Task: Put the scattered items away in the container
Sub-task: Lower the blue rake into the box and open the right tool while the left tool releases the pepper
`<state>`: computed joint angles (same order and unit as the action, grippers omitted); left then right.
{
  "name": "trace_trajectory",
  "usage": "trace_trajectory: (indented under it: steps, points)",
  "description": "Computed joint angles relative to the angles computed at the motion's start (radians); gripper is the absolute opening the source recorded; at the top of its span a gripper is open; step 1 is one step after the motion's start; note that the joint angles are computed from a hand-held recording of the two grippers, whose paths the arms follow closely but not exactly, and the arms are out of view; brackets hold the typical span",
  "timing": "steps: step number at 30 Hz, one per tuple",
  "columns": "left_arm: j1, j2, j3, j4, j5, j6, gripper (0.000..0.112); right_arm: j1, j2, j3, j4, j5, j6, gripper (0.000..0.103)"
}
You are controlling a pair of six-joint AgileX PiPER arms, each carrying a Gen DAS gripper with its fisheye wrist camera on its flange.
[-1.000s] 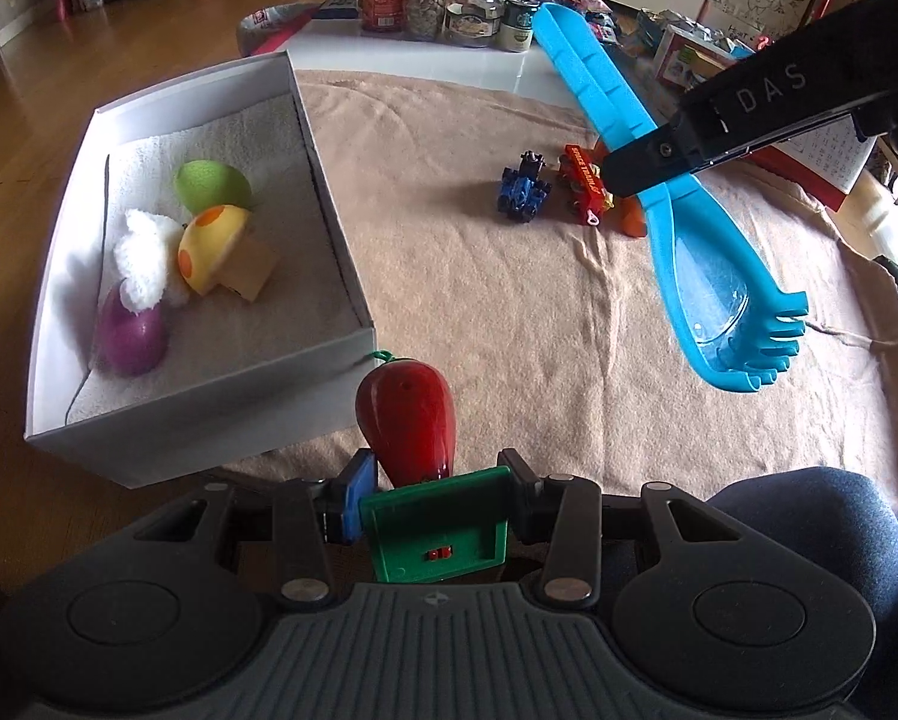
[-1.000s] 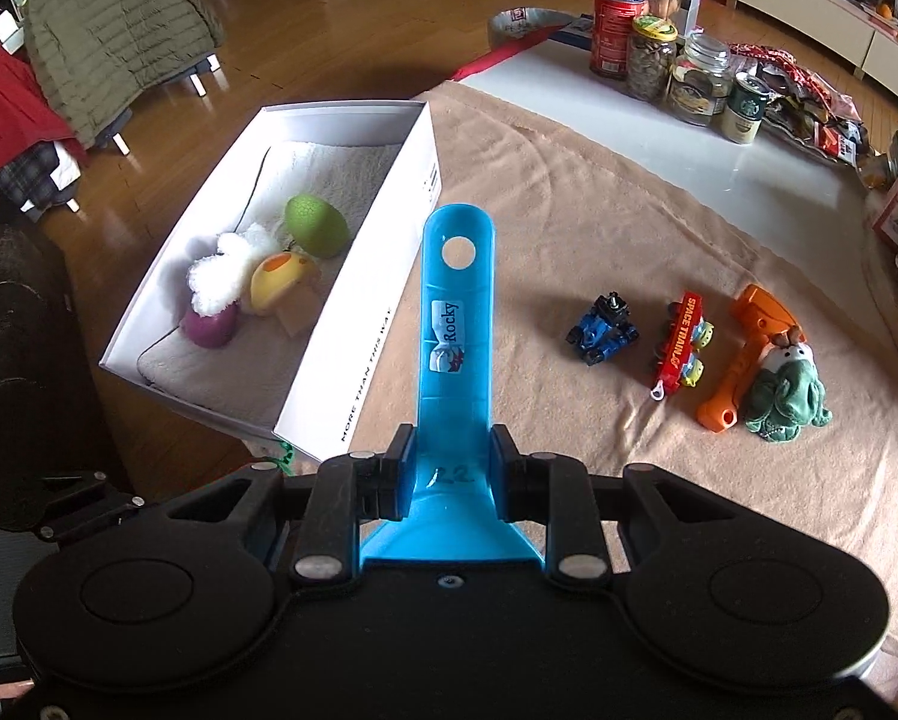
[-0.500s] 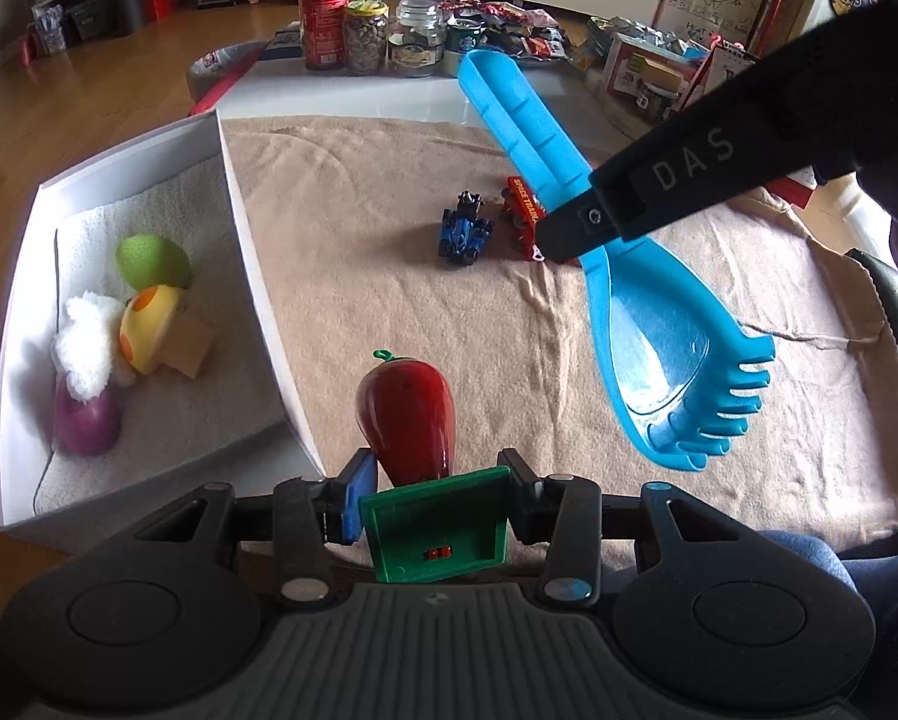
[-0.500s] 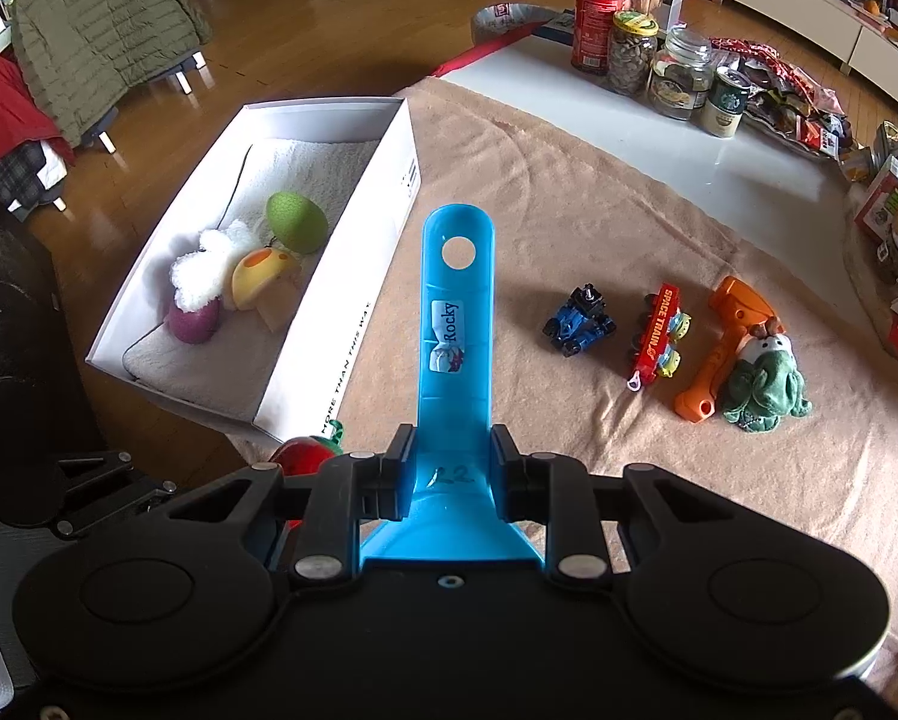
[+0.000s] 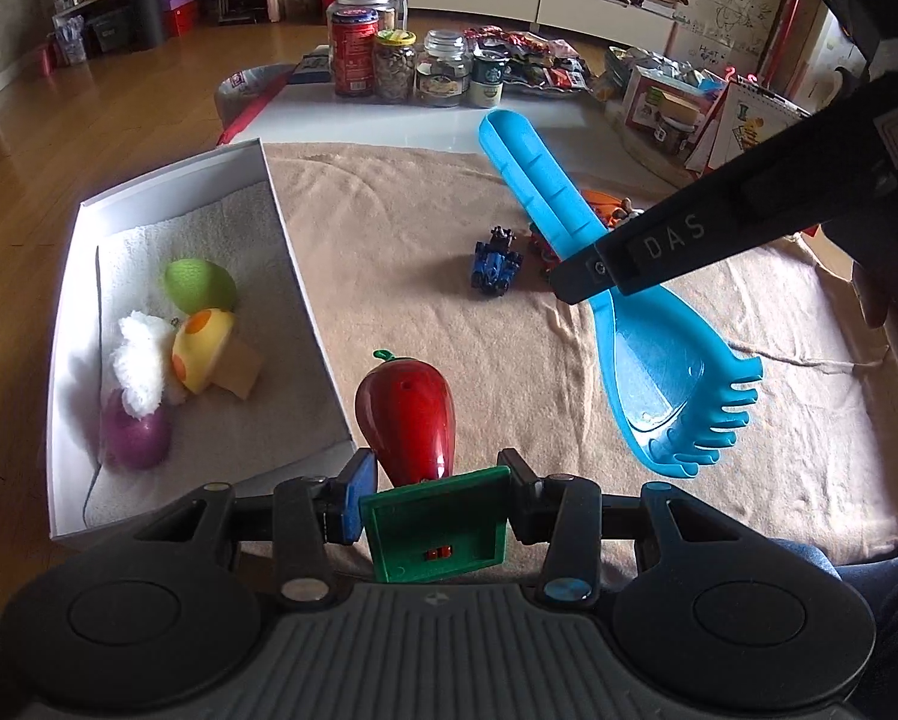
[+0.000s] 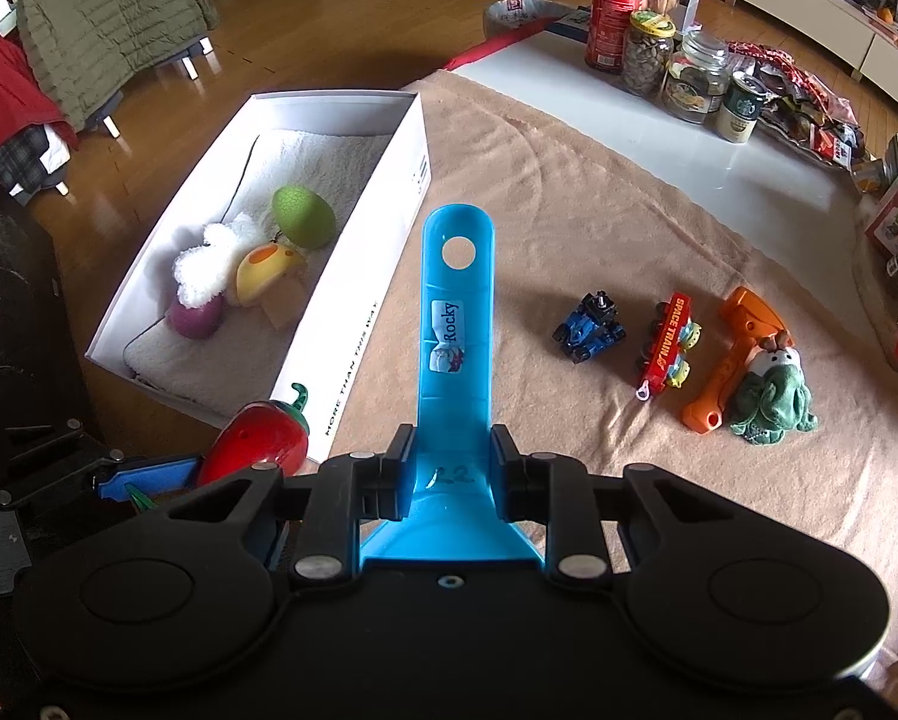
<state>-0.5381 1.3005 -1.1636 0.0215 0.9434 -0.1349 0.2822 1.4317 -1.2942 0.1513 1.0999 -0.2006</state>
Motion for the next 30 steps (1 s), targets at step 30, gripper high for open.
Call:
trace_trajectory:
  steps: [30]
  points:
    - [0.4, 0.45, -0.556, 0.074, 0.009, 0.233, 0.045, 0.214, 0.386, -0.524, 0.049, 0.082, 0.21, 0.026]
